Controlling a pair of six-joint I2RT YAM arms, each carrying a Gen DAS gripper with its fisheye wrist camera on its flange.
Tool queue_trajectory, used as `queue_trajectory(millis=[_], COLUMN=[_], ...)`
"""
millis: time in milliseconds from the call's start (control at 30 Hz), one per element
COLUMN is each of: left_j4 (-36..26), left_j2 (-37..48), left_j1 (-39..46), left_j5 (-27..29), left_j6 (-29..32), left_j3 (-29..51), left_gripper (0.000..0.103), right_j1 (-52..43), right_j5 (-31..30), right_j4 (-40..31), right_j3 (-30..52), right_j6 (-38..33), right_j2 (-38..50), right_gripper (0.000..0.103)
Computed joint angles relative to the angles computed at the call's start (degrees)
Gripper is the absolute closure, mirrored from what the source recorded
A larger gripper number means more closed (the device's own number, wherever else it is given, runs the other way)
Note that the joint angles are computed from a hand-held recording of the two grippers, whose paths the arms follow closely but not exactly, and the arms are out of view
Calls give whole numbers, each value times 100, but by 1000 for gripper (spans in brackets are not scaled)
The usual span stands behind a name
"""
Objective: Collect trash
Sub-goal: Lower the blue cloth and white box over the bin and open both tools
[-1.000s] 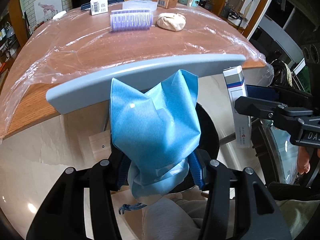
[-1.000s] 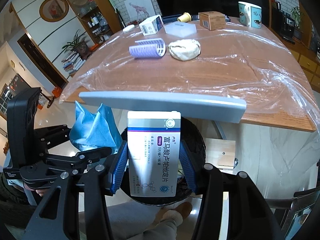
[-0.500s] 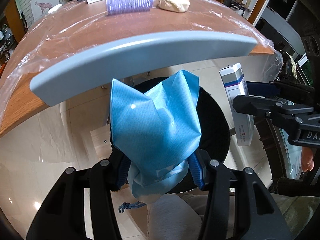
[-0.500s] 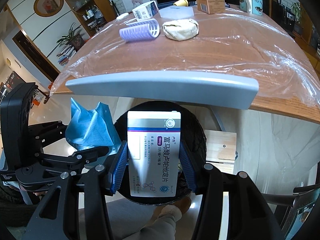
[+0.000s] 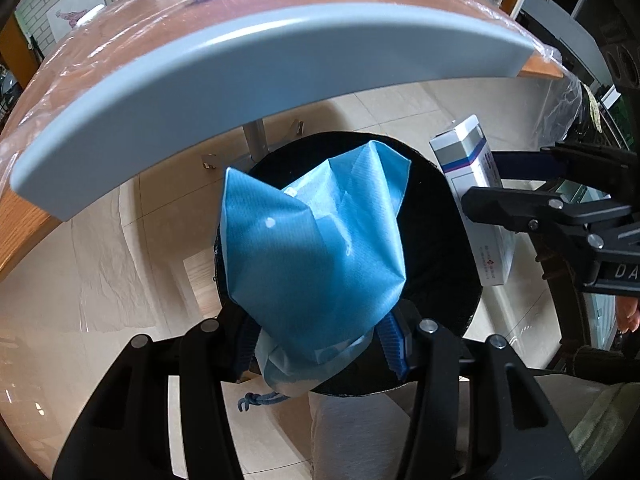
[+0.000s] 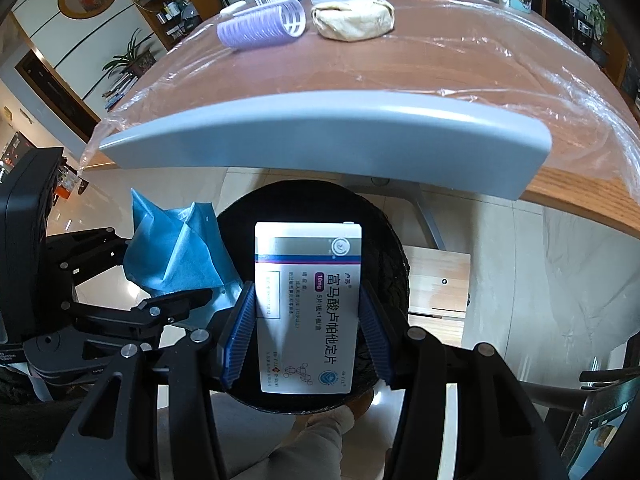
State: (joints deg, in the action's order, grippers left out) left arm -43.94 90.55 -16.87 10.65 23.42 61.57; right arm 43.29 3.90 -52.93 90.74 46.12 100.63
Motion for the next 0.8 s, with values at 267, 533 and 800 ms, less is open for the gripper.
queue_trajectory(millis=[267, 533, 800], left_j4=[83, 90, 91], left_j2=[49, 217, 109], left_j1=[-189, -224, -335], left_j5=[-157, -285, -266], left_j6=[-121, -112, -202], left_j3=[-78, -7, 56], left_gripper=[51, 51, 35], right_j1=[-85, -80, 7], right_j5=[-101, -163, 21], right_j4=[28, -58, -244], right_j3=[-2, 127, 236], right_j6=[-65, -41, 106], right_j2=[171, 348, 330], right_gripper=[53, 53, 31])
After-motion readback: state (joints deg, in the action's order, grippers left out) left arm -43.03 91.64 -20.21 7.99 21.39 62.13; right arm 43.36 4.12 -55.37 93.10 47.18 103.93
